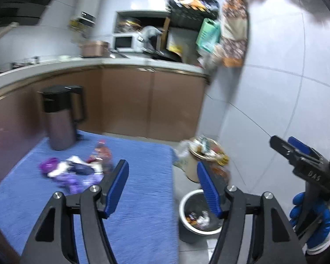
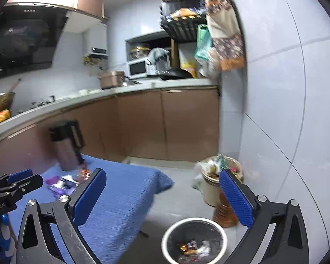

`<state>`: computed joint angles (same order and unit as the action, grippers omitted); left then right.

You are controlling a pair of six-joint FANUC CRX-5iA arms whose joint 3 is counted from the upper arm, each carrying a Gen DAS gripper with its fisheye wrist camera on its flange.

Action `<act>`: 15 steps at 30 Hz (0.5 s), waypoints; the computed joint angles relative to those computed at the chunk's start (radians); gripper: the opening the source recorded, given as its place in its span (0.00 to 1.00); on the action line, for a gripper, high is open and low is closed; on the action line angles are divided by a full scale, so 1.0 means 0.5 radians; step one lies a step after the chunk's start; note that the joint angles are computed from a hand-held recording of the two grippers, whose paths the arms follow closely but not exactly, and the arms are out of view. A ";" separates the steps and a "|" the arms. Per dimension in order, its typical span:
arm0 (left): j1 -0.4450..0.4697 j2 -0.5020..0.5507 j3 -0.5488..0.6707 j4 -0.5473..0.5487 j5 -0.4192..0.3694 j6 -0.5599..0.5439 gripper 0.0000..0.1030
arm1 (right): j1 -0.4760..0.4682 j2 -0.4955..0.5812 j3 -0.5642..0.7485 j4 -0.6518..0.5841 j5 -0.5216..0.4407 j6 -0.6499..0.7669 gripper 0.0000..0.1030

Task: Collect trash
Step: 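Return both tools to the remaining wrappers on the towel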

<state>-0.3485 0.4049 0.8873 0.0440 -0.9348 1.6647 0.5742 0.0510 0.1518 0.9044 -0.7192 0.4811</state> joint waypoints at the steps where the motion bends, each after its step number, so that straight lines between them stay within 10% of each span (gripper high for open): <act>1: 0.010 -0.088 -0.096 -0.069 0.034 0.044 0.61 | 0.025 -0.006 0.002 0.017 0.009 -0.009 1.00; 15: 0.091 -0.736 -0.707 -0.823 0.201 0.715 0.68 | 0.327 0.089 0.160 -0.084 0.058 0.328 1.00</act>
<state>-0.3030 0.0371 0.5336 -0.3676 -0.8343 2.0222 0.7378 0.0955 0.2320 0.8626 -0.6900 0.6452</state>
